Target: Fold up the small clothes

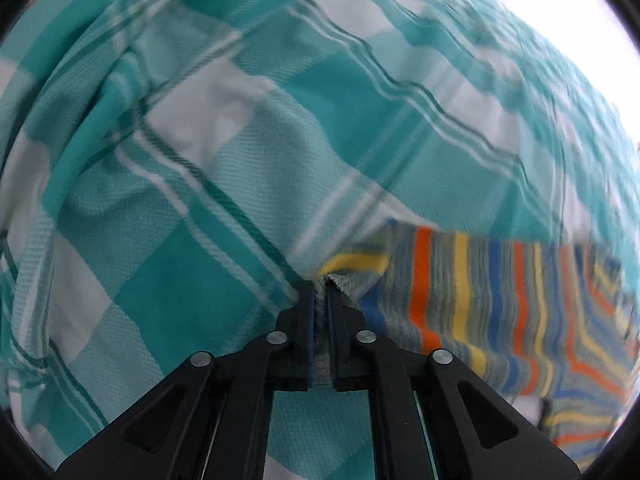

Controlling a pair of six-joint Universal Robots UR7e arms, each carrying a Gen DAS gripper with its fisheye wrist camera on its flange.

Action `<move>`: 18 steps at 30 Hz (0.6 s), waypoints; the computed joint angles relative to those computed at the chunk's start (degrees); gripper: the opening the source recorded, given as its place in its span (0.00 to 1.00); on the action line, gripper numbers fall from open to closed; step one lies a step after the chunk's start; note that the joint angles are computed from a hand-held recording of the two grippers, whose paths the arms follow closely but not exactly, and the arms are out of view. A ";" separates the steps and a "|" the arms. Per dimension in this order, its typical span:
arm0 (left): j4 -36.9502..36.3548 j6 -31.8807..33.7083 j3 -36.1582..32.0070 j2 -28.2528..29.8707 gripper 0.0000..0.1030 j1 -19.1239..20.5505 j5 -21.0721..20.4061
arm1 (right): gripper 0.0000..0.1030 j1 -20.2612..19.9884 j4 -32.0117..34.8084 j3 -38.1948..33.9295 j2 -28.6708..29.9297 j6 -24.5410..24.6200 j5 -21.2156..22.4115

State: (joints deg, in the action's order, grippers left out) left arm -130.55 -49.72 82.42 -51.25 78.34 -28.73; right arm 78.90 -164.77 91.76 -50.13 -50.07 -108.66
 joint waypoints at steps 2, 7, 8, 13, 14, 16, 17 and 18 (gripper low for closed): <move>6.99 -3.74 -0.20 -0.08 0.33 -1.32 2.04 | 0.77 0.19 -0.41 0.07 0.11 0.10 -0.36; 4.25 -7.51 10.61 -5.12 0.73 -6.99 5.80 | 0.79 0.98 -1.85 0.78 -0.13 0.53 -2.20; 4.67 -8.53 12.23 -5.90 0.73 -8.08 5.79 | 0.79 1.20 -2.09 1.00 -0.34 0.82 -2.67; 7.18 -12.70 20.89 -7.86 0.74 -17.05 6.29 | 0.80 3.00 -8.19 4.18 -1.92 -1.10 -4.47; 6.60 -12.08 21.56 -7.28 0.74 -18.47 5.88 | 0.80 3.50 -9.56 5.03 -2.32 -1.52 -4.57; 2.52 -8.54 22.59 -5.17 0.75 -21.03 4.98 | 0.80 4.63 -11.74 6.72 -3.07 -2.09 -4.87; -0.26 -6.61 23.41 -3.86 0.76 -22.72 4.12 | 0.80 5.19 -12.68 7.59 -3.42 -2.34 -4.87; -2.97 -5.01 23.84 -2.21 0.77 -24.07 3.27 | 0.80 5.74 -13.70 8.61 -3.82 -2.65 -4.60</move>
